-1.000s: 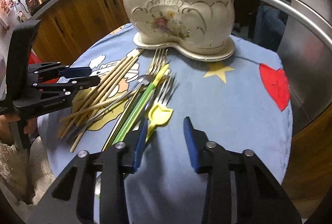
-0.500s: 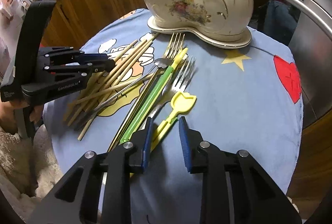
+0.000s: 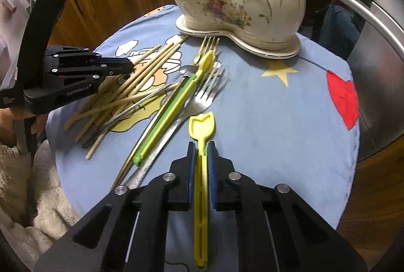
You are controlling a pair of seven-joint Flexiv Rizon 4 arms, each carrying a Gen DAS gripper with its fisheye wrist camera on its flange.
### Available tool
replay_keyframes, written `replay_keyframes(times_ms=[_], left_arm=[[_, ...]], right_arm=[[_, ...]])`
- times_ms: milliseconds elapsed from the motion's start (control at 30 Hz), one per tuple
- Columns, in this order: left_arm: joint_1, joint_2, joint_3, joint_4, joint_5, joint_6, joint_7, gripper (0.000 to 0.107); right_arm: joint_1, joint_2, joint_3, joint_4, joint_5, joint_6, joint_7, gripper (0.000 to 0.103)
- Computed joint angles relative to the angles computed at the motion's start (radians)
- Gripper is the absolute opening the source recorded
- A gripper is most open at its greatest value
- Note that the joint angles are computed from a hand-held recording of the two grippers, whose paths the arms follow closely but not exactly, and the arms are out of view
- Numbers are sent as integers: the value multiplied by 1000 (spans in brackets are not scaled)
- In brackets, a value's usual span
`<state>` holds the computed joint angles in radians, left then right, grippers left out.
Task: Organize utensils
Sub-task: 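Close the left tool on a wooden chopstick while the right tool grasps a yellow spoon, then lift the chopstick into the tall pot while the right tool lowers the spoon into the small pot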
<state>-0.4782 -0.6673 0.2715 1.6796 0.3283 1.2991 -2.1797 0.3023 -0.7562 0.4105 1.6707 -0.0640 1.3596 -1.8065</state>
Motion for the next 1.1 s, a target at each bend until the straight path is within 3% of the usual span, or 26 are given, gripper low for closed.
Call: replay_keyframes(times_ms=[233, 400, 600, 767, 900, 967, 1100], left_arm=[[-73, 42, 91, 47, 65, 70, -111, 6], [-167, 66, 228, 78, 127, 242, -261, 6], [-254, 23, 385, 10, 68, 401, -297, 6], [-285, -105, 509, -178, -60, 432, -282, 6], [-278, -225, 609, -338, -199, 404, -285, 6], [-266, -273, 638, -399, -260, 386, -284, 6], [-275, -396, 773, -491, -392, 344, -319, 6]], right_arm=[[-114, -8, 125, 5, 53, 98, -68, 10], [-195, -36, 233, -16, 62, 197, -103, 10], [-243, -126, 352, -132, -18, 330, -90, 10], [-202, -251, 392, -328, -104, 391, -34, 10], [-163, -355, 429, -500, -174, 357, 33, 10], [-132, -387, 412, -559, -200, 377, 58, 10], [-44, -420, 288, -651, -200, 440, 130, 10]])
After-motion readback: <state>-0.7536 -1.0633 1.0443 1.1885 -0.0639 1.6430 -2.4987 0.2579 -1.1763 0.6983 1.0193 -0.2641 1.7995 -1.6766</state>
